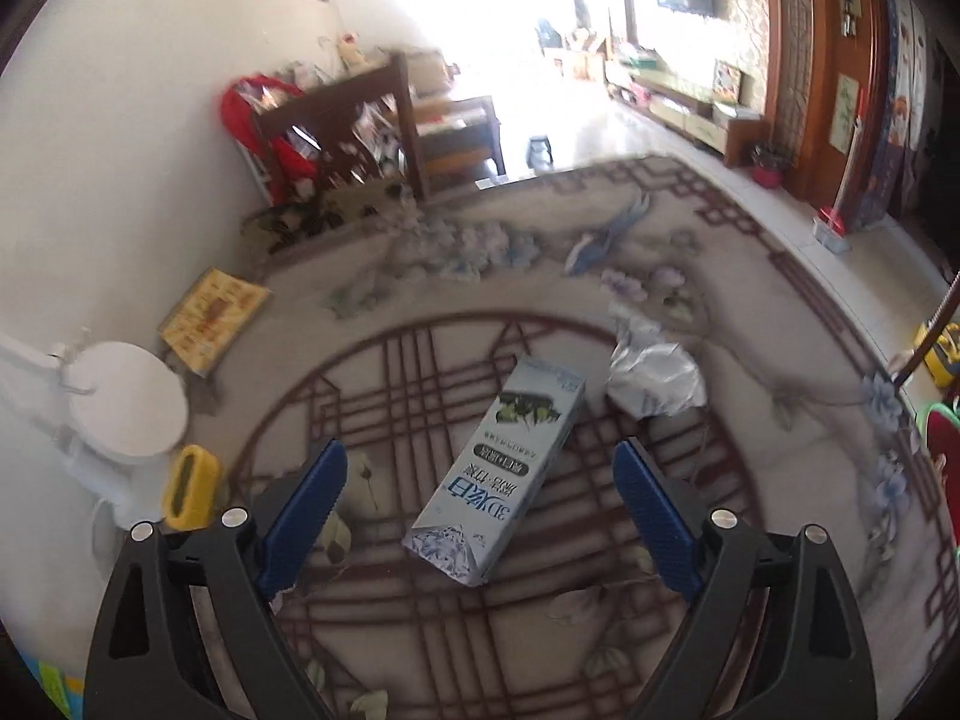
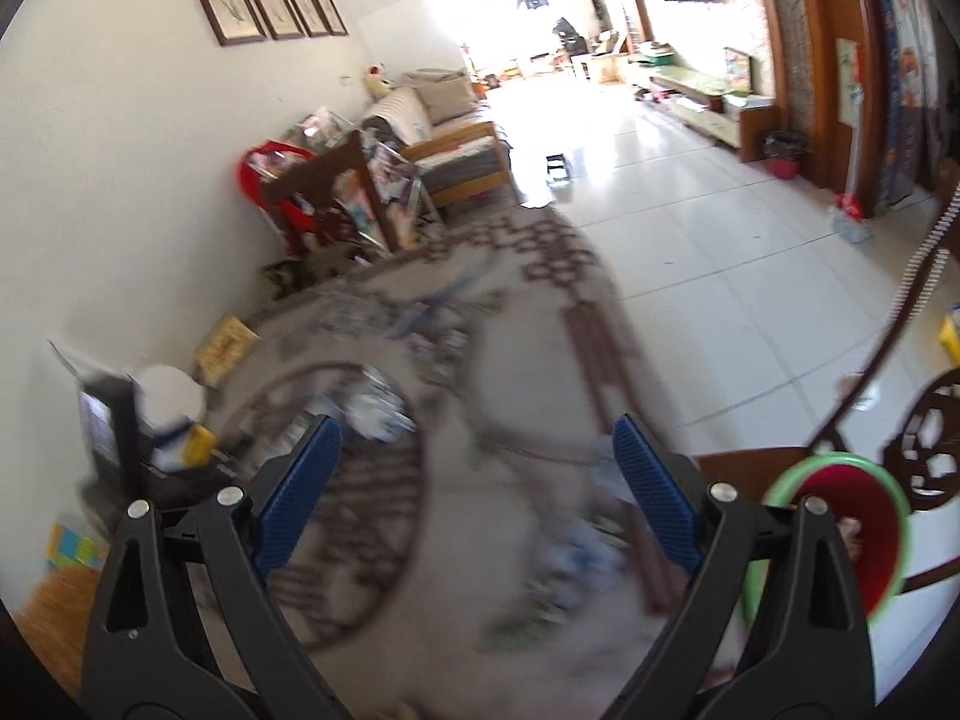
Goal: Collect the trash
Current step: 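Move both open tools back over the table toward the remaining trash, then grasp the white toothpaste box with the left gripper while the right gripper grasps the crumpled foil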
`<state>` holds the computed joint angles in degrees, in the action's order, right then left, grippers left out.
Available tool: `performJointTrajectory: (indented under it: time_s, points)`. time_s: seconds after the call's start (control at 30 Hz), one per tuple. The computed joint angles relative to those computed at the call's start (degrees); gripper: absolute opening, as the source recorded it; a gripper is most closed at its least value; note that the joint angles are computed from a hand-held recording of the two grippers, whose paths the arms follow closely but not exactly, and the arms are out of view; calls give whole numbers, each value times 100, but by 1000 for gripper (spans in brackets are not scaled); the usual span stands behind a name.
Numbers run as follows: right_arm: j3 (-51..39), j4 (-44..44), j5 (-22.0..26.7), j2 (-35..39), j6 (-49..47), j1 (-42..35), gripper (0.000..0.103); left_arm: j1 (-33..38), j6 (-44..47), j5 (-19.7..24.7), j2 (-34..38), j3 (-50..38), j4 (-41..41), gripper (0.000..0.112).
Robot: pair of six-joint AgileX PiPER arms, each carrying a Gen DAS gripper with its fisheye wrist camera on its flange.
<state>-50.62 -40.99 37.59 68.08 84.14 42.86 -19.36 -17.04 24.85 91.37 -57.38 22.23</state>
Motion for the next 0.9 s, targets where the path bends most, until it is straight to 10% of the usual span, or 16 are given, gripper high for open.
performJointTrajectory:
  time_s: [0.37, 0.43, 0.9]
  points:
    - [-2199, 1505, -204, 3074, -1517, -365, 93, 834, 3579, -16, 1943, -959, -3390, 84]
    - [-2491, 1589, -52, 3512, -1622, -327, 93, 1038, 4157, 154, 2160, -1090, -4160, 63]
    - [-5643, 3242, 1011, 6364, -3720, -854, 88, 2190, 6164, 35, 944, 844, -6208, 52]
